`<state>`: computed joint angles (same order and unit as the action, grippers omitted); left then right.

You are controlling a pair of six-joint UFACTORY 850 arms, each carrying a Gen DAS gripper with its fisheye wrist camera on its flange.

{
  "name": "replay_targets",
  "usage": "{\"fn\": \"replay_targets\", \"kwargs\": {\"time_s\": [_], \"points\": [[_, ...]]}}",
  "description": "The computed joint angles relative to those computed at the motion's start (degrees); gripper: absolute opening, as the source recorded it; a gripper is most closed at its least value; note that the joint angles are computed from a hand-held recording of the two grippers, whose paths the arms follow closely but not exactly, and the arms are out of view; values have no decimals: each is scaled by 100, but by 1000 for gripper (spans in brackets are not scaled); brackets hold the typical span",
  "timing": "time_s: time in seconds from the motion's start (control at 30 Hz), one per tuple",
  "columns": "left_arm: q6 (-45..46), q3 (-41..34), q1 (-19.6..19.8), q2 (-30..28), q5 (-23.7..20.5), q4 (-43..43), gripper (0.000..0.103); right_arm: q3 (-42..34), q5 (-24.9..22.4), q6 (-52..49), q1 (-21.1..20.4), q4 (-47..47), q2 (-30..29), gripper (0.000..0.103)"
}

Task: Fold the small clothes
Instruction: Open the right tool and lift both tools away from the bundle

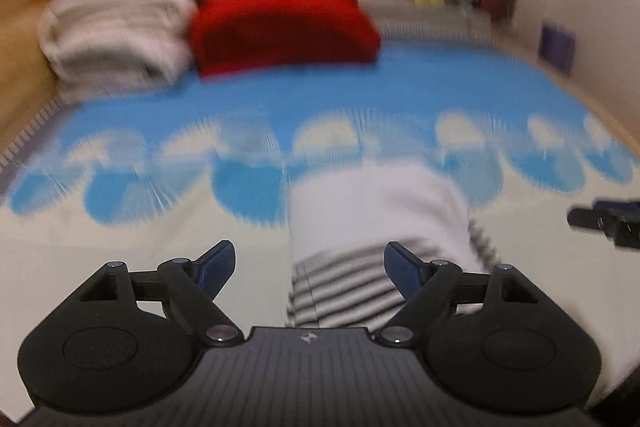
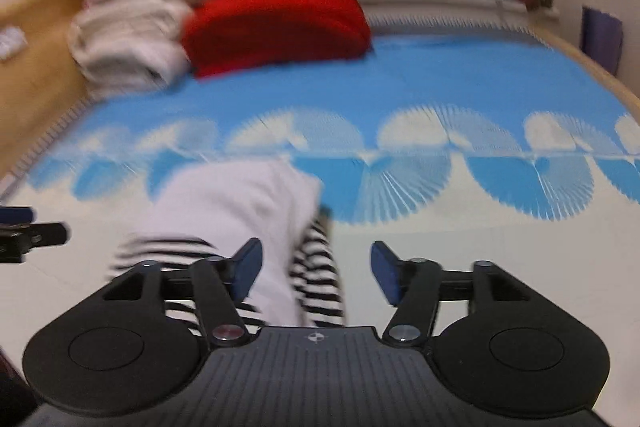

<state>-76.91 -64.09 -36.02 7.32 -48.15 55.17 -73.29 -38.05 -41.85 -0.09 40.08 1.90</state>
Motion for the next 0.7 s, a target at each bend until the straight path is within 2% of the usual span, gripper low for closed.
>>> {"fn": "replay_targets", "kwargs": {"time_s": [0.07,0.17,0.23,0.33,0.37,0.5,0.63,0.7], "points": [[-661,227,-406,240,-236,548,91,287,-13,-432,-157,589,389,66],[-1246,497,-998,453,-650,886,92,724,82,-664,-292,944,890,67],[-1380,602,-1316,452,-929,923,92,1055,185,-558,-340,877,1235,67],[-1435,736,-1532,337,-1105,804,92,1511,412,-60,-223,317,1589,67],[-1580,785,-1547,299,-1126,653,92,1565,429,318,-110,-119,1601,67],[-1487,852,-1120,292,-474,-476,93,1721,587,713,260,-740,1637,67],[-1409,838,-984,217,-548,-455,93,1784,563,858,495,-1000,1640,67],[-1216,864,-803,222,-349,-803,93,1780,590,1099,576,-1242,1619,67]]}}
